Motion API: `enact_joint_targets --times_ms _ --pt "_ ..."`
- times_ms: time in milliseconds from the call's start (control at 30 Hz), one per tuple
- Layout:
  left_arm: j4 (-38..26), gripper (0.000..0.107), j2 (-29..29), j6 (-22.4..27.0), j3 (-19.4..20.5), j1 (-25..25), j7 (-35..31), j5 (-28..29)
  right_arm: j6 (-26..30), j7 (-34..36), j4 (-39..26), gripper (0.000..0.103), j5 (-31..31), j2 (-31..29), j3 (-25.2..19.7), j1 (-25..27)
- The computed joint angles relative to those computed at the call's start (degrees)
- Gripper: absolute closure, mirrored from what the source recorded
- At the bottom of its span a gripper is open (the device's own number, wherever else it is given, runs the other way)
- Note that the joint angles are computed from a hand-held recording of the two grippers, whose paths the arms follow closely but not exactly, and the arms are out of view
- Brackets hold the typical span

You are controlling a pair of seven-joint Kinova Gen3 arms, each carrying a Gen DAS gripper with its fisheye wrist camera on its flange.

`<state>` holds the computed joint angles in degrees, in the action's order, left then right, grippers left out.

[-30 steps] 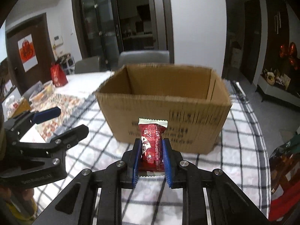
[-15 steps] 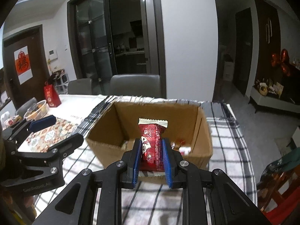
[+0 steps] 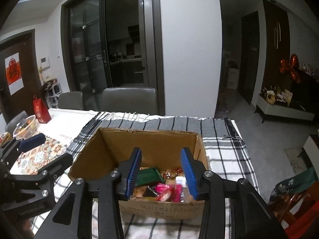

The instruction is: Organize snacks

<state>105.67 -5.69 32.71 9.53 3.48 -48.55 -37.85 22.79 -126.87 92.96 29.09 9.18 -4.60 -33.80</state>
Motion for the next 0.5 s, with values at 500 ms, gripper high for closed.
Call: enact_joint_targets --times_ms 500 --pt "5.0 0.015 -11.1 1.2 5.4 -3.7 0.4 2.8 2.3 -13.8 9.1 0.041 10.7 -9.5 -6.0 1.3"
